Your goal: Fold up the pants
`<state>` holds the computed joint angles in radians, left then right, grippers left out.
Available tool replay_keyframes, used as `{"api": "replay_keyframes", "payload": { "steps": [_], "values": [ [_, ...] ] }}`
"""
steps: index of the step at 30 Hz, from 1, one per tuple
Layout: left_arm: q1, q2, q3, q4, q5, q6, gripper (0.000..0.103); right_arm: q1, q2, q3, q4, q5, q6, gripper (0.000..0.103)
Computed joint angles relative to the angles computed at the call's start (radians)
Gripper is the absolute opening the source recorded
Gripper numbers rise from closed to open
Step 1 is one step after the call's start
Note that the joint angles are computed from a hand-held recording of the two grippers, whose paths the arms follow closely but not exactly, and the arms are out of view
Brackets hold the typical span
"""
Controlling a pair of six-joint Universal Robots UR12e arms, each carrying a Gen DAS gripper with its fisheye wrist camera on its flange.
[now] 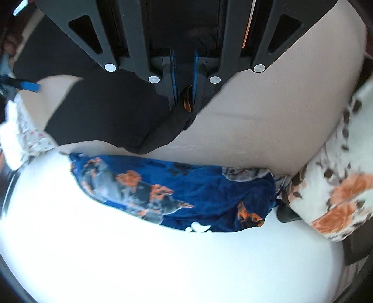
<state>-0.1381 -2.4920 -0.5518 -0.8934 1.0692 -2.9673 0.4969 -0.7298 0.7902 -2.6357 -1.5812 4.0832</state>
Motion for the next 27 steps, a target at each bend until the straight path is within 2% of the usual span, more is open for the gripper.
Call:
{"api": "replay_keyframes", "payload": {
  "steps": [1, 4, 6, 9, 11, 13, 14, 15, 16, 17, 18, 19, 21, 23, 27],
  "values": [
    [0.003, 0.044, -0.086, 0.054, -0.014, -0.014, 0.011, -0.007, 0.023, -0.037, -0.003, 0.04, 0.011, 0.103],
    [0.014, 0.131, -0.259, 0.158, -0.061, -0.053, 0.011, -0.027, 0.092, -0.136, -0.032, 0.139, 0.082, 0.103],
    [0.016, 0.166, -0.33, 0.194, -0.071, -0.076, 0.011, -0.039, 0.15, -0.221, -0.033, 0.172, 0.145, 0.103],
    [0.025, 0.2, -0.404, 0.221, -0.11, -0.12, 0.011, -0.06, 0.242, -0.368, -0.016, 0.225, 0.244, 0.103],
    [0.027, 0.21, -0.429, 0.226, -0.12, -0.135, 0.011, -0.069, 0.278, -0.435, 0.053, 0.199, 0.304, 0.103],
    [0.03, 0.215, -0.447, 0.232, -0.136, -0.155, 0.011, -0.08, 0.307, -0.472, 0.07, 0.185, 0.39, 0.1],
    [0.03, 0.217, -0.449, 0.23, -0.137, -0.157, 0.011, -0.086, 0.315, -0.48, 0.076, 0.182, 0.424, 0.095],
    [0.03, 0.216, -0.449, 0.227, -0.135, -0.158, 0.011, -0.092, 0.326, -0.496, 0.095, 0.189, 0.444, 0.074],
    [0.031, 0.216, -0.448, 0.224, -0.131, -0.159, 0.011, -0.099, 0.333, -0.507, 0.118, 0.207, 0.447, 0.031],
    [0.032, 0.215, -0.445, 0.217, -0.131, -0.156, 0.011, -0.101, 0.325, -0.495, 0.149, 0.219, 0.456, 0.012],
    [0.031, 0.215, -0.442, 0.207, -0.123, -0.152, 0.011, -0.098, 0.31, -0.466, 0.139, 0.21, 0.465, 0.009],
    [0.031, 0.216, -0.442, 0.204, -0.11, -0.15, 0.011, -0.091, 0.289, -0.428, 0.109, 0.189, 0.449, 0.008],
    [0.035, 0.221, -0.445, 0.198, -0.095, -0.152, 0.011, -0.071, 0.241, -0.366, 0.112, 0.142, 0.354, 0.008],
    [0.041, 0.23, -0.453, 0.197, -0.076, -0.152, 0.012, -0.047, 0.19, -0.284, 0.072, 0.12, 0.293, 0.008],
    [0.056, 0.258, -0.489, 0.173, -0.049, -0.134, 0.013, -0.003, 0.098, -0.119, -0.022, 0.11, 0.249, 0.008]
  ]
}}
